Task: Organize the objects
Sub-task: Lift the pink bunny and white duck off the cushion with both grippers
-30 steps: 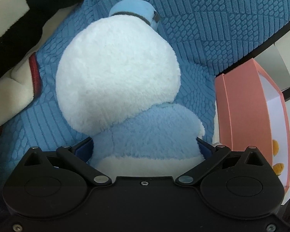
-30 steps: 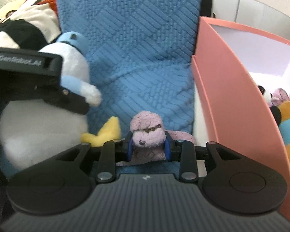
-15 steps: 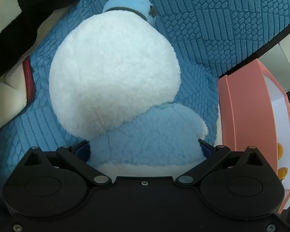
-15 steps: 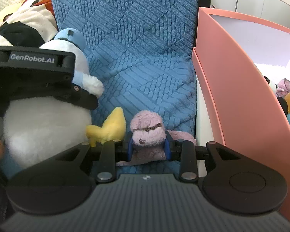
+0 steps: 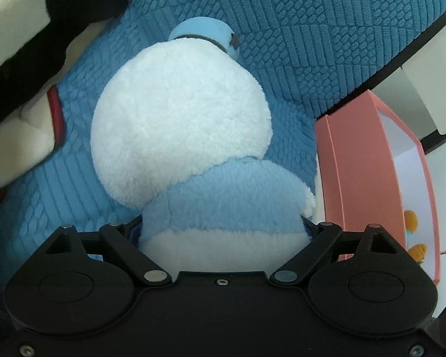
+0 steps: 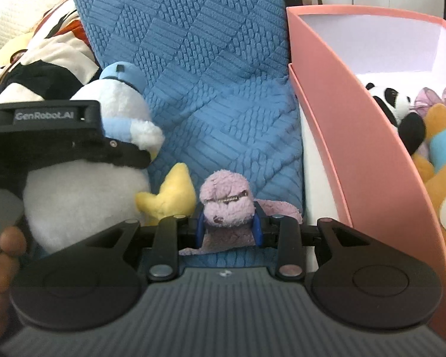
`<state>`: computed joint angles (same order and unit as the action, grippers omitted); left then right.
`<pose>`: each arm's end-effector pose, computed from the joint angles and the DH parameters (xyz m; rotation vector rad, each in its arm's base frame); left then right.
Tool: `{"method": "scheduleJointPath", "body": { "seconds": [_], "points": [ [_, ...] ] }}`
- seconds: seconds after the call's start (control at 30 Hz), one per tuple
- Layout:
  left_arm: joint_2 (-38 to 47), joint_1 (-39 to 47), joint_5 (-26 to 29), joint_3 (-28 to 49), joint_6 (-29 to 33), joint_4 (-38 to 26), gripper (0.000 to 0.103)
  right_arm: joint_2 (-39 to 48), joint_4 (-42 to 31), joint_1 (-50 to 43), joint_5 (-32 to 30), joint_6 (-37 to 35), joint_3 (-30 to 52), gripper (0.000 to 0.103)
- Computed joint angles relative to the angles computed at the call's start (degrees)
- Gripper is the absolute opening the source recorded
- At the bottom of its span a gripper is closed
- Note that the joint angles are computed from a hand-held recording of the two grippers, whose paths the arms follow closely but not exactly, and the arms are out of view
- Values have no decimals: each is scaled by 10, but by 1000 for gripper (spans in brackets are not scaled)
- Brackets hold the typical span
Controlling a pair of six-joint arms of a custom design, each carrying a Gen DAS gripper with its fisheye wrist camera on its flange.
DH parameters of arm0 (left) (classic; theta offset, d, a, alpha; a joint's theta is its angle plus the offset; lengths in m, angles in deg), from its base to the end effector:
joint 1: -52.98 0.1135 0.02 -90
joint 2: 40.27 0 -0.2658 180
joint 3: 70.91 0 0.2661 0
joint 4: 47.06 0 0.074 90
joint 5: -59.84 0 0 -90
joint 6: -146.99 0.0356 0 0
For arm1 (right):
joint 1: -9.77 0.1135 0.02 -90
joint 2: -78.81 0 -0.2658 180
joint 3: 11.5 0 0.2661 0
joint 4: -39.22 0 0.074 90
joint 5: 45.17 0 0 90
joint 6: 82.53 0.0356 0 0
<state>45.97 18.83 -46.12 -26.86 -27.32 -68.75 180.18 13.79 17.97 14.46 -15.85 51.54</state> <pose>0.2102 -0.1308 0.1028 -1.2028 2.3664 -0.3385 0.3215 0.0645 0.1151 -0.8505 2.4180 0.6098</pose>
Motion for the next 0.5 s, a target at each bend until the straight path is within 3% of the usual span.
{"method": "scheduleJointPath", "body": {
  "seconds": [0.3,0.5],
  "points": [
    [-33,-34,-17,7,-28,-45,89,-38,-43,-27,-14,-35,4,34],
    [-42,-45,-25,59,11,-99,89,-50,-110,-46,-29,-74,54,34]
  ]
}}
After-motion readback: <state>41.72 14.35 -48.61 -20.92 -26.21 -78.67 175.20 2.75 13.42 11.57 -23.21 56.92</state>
